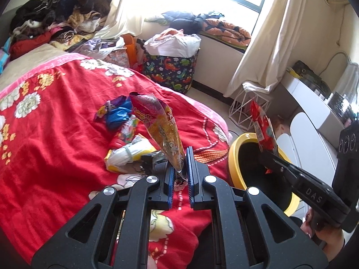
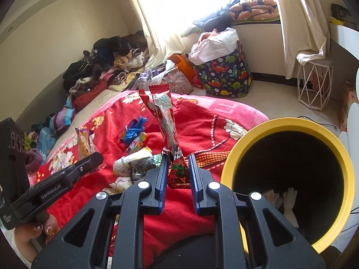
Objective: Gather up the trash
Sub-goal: 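Carry both held wrappers over the yellow bin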
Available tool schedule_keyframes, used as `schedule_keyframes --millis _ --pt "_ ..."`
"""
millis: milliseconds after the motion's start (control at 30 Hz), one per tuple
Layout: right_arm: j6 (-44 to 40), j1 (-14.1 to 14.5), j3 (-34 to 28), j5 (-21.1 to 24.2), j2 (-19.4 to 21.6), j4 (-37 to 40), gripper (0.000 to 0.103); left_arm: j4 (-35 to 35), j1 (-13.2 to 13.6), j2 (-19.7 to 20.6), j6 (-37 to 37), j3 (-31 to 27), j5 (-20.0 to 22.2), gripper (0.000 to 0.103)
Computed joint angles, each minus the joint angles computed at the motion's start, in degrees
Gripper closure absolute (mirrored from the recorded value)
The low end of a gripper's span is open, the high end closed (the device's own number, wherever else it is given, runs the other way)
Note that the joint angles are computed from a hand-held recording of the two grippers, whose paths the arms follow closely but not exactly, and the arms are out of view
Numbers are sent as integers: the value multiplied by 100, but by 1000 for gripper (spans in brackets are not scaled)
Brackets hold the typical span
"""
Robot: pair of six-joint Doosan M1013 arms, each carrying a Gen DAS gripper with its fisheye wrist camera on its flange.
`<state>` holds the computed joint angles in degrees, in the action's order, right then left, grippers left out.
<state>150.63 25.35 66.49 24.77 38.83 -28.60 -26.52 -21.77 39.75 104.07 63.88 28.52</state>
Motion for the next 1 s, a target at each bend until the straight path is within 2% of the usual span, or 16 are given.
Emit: schedule_keyframes --millis 333,600,1000 --pt "1086 -21 311 -78 -178 -991 85 -434 -126 -84 811 138 -116 97" --pt "1784 -23 495 26 -292 -1602 85 -764 -195 -75 1387 138 -82 97" --pt "2690 -103 802 266 -460 -2157 85 -1086 -333 -57 1971 108 58 97"
